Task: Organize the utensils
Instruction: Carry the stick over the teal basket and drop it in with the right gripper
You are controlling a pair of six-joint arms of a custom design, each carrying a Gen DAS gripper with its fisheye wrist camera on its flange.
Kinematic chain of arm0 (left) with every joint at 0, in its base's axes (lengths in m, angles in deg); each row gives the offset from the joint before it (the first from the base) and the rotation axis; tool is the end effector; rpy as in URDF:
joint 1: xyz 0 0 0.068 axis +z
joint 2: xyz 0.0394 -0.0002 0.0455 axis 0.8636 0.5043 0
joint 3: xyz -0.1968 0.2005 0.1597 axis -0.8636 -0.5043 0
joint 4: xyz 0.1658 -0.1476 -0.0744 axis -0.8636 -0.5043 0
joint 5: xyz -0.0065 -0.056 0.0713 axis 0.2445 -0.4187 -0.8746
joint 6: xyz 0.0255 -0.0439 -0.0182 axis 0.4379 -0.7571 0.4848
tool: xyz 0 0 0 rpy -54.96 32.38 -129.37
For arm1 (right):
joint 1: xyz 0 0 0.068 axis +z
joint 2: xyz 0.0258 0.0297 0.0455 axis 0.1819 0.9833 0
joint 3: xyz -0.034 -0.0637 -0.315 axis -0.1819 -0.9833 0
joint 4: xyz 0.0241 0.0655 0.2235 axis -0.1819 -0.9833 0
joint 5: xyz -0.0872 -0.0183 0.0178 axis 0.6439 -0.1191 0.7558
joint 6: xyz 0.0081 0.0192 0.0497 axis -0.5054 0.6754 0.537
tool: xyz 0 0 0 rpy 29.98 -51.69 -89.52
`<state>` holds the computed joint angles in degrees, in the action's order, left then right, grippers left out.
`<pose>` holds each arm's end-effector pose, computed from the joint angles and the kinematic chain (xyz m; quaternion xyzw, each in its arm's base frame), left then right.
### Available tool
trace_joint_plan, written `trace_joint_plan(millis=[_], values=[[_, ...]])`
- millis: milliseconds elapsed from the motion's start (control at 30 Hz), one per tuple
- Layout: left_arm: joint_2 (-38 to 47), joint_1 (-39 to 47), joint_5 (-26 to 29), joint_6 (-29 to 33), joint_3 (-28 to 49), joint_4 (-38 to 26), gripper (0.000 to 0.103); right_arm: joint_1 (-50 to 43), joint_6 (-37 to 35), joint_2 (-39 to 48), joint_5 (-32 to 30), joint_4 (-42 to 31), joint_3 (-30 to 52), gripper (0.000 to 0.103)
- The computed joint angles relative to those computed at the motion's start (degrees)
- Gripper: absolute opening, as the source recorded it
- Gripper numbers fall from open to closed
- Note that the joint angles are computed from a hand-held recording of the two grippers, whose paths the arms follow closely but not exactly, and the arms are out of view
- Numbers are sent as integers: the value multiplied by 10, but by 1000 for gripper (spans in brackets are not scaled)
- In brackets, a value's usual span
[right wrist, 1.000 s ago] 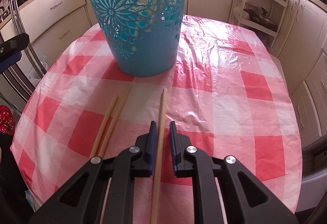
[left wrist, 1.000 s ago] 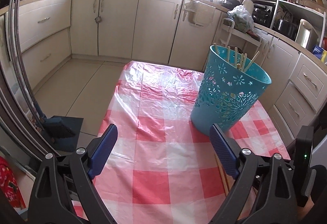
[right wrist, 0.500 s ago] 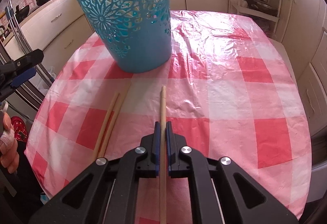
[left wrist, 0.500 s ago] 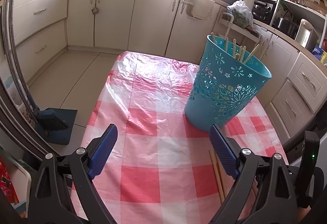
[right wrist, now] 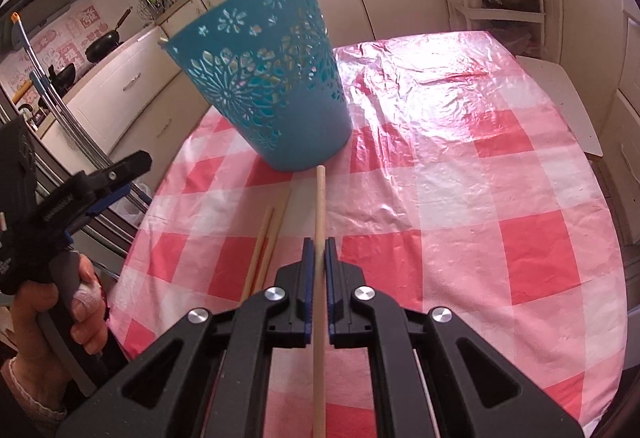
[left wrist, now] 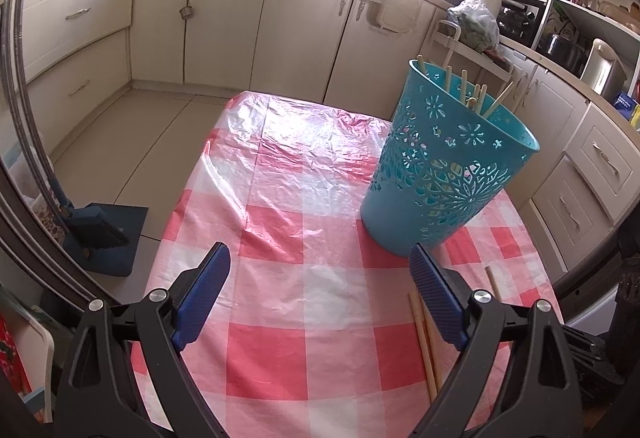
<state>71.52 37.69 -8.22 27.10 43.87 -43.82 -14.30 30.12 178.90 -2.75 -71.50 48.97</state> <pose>0.2968 -0.1147 0.1848 -0.0539 0.9118 -0.1027 0.3939 0.2334 -0.0838 0.1860 -0.0210 0.9220 0.2098 0.3246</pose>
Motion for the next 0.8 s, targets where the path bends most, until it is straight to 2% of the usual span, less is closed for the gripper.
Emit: trace_joint_plan(millis=[433,600,800], values=[[15,1,-9,0,4,-7,87,-44,31,-92,-112,-97,74,6],[12,0,-12,-1,0,-8,87,-36,69,-118,-136,-92,104,6],[4,2,-11,-7,-7,-4,87,-22,158,-130,-154,-33,135,6]])
